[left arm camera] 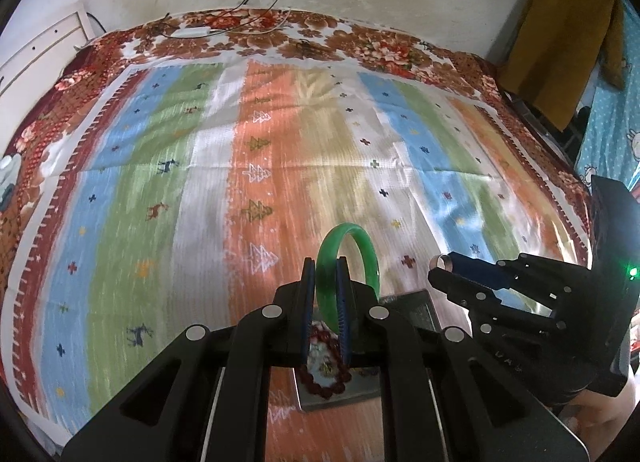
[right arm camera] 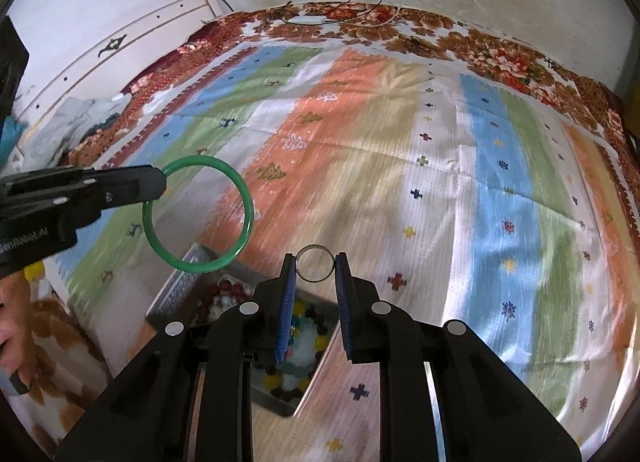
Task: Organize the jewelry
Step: 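Carry the green bangle and small ring over the tin box and lower them, then open both grippers to drop the bangle and ring into the tin box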
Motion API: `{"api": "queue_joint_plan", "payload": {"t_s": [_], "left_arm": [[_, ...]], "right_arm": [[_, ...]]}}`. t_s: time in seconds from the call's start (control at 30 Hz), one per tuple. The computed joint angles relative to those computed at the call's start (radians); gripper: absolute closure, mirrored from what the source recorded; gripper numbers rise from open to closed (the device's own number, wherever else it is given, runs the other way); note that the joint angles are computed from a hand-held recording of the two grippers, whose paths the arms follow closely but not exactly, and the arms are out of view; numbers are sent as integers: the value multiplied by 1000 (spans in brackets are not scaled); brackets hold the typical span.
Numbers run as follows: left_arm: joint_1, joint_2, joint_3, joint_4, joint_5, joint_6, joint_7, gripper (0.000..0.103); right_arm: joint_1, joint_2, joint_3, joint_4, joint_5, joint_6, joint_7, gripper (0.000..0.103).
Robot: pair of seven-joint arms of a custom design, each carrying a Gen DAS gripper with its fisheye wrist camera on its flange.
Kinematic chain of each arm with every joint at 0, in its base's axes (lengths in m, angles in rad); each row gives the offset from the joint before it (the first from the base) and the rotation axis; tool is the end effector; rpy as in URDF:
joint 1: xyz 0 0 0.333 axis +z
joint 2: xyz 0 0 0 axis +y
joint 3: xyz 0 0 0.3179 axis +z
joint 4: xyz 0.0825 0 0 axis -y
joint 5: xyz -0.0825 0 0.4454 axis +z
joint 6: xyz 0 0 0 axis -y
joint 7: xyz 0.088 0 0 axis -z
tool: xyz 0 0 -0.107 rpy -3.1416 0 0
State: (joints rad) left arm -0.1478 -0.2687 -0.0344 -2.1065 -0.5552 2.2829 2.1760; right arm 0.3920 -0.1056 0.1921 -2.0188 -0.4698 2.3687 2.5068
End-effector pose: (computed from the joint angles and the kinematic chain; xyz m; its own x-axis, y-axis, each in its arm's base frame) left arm 0.5610 -0.1174 0.5680 -0.5395 -0.8130 0.2189 -0.7501 0.3460 -0.5635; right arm 0.5206 0.3417 0.5287 -0.0758 -0.9968 -0.0254 -0.8180 0.0767 -0.5701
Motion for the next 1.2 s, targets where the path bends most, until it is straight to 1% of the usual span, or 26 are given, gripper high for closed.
{"api": "queue_joint_plan", "payload": {"t_s": [0.07, 0.3, 0.33, 0.37, 0.4, 0.43, 0.47, 0.5, 0.6, 0.7, 0.87, 0.9, 0.97, 1.03, 1.07, 1.13, 1.17, 1.2], "left_arm": [[1, -21, 5, -22, -6, -4, 3, 93], [-9, -59, 11, -75, 11, -11, 0, 93], [-11, -56, 14, -72, 16, -29, 4, 93], [-15, -47, 20, -64, 13, -64, 12, 92], [-12, -39, 22, -57, 6, -88, -2, 90], [-5, -36, 19, -56, 8, -91, -20, 77], [2, -37, 16, -59, 10, -82, -35, 70], [5, -41, 16, -64, 8, -72, -39, 65], [11, -44, 33, -64, -27, -83, -40, 64], [19, -51, 33, -73, -30, -85, -37, 62], [22, -83, 36, -107, -26, -76, -17, 54], [21, -92, 37, -116, -22, -70, -10, 50], [16, -112, 38, -138, -14, -56, 1, 48], [9, -133, 41, -160, -5, -43, 13, 40], [5, -142, 43, -169, -2, -36, 19, 38], [-2, -167, 48, -194, 9, -22, 36, 36], [-7, -177, 51, -204, 12, -18, 42, 33], [-12, -192, 55, -218, 16, -8, 54, 25]], "right_arm": [[4, -6, 4, -7, 1, -5, -2, 83], [13, -22, 13, -33, 30, 23, -23, 83], [13, -21, 15, -32, 29, 23, -25, 83], [14, -21, 14, -33, 36, 24, -34, 82], [16, -20, 11, -35, 59, 30, -58, 81], [20, -16, 8, -34, 88, 30, -87, 72], [22, -14, 7, -35, 107, 28, -106, 66], [22, -14, 10, -36, 101, 25, -100, 58], [20, -33, 18, -52, 78, 25, -77, 58], [15, -54, 30, -68, 48, 16, -42, 56], [3, -91, 54, -99, -18, 3, 32, 46], [1, -100, 57, -107, -25, 2, 43, 44], [-4, -120, 64, -126, -36, 3, 71, 43], [-10, -138, 70, -143, -45, 9, 94, 39], [-12, -148, 74, -153, -49, 15, 103, 38], [-19, -162, 83, -166, -59, 17, 120, 34], [-23, -170, 89, -173, -66, 16, 131, 33], [-26, -176, 94, -178, -70, 15, 140, 33]]}}
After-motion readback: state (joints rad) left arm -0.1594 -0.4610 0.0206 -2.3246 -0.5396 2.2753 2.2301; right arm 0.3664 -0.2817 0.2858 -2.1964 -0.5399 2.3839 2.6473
